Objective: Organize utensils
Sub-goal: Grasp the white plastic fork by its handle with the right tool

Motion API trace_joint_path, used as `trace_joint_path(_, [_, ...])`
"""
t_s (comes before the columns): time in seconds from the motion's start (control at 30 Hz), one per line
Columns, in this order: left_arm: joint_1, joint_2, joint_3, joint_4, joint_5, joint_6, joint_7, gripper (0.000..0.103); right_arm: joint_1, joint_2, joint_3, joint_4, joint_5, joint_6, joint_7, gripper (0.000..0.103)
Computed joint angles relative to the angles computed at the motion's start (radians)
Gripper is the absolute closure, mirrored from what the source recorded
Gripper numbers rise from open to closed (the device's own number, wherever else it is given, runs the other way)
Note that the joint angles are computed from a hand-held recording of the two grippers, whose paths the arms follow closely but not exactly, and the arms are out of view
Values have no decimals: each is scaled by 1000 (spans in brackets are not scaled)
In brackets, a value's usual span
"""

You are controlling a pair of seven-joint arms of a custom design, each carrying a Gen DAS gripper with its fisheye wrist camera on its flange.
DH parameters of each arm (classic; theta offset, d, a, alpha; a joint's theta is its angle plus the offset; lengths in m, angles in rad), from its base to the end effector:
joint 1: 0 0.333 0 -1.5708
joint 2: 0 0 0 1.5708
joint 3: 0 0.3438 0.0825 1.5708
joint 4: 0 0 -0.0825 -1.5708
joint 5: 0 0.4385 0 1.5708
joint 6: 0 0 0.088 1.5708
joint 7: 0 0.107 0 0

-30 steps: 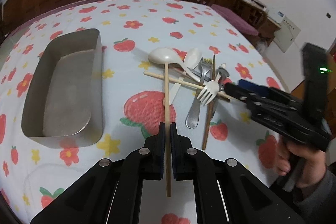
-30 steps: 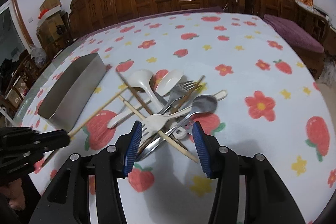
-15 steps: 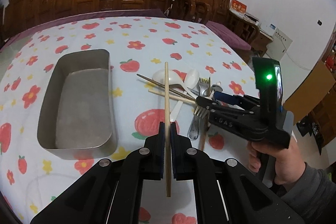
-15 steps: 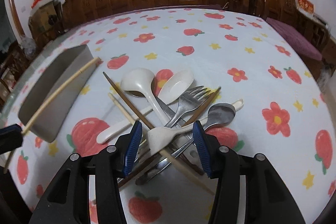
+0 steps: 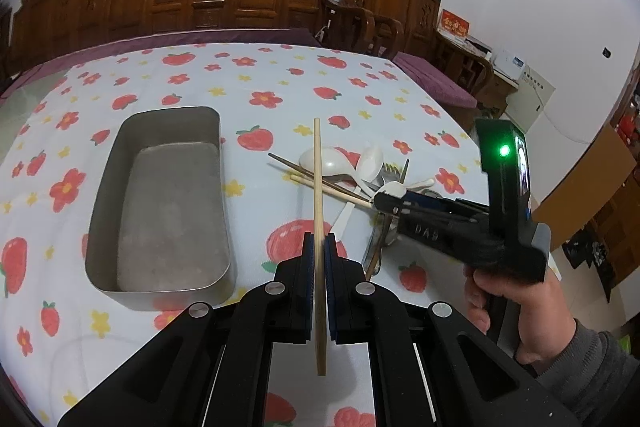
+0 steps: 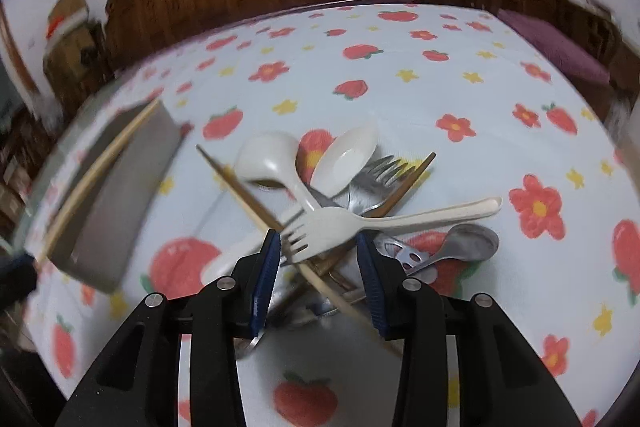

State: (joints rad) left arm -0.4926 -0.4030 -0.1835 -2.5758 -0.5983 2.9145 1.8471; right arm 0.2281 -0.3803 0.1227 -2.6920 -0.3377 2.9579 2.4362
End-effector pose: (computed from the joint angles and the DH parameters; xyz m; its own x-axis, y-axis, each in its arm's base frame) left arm 0.3948 -0.2760 0.4722 -0.4867 -0.8424 0.2312 -0.7160 0.2330 -0.6581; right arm 0.4252 0.1787 0.4103 -0.1176 -0.9665 -0.2283 -0.7881 0.2307 -0.5707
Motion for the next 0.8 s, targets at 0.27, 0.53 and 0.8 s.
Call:
trace_joint_path(0.27, [-3, -4, 4, -1, -7, -5, 5, 99, -13, 43, -17, 8, 63, 70, 37, 59])
trace_joint_path(0.53, [2, 3, 3, 1, -6, -10, 4, 99, -51, 54, -6, 11, 37, 79, 93, 75])
trace_joint_path(0.8, [3, 9, 2, 4, -5, -6, 7, 99, -47, 8, -6, -8, 22, 63, 92, 99])
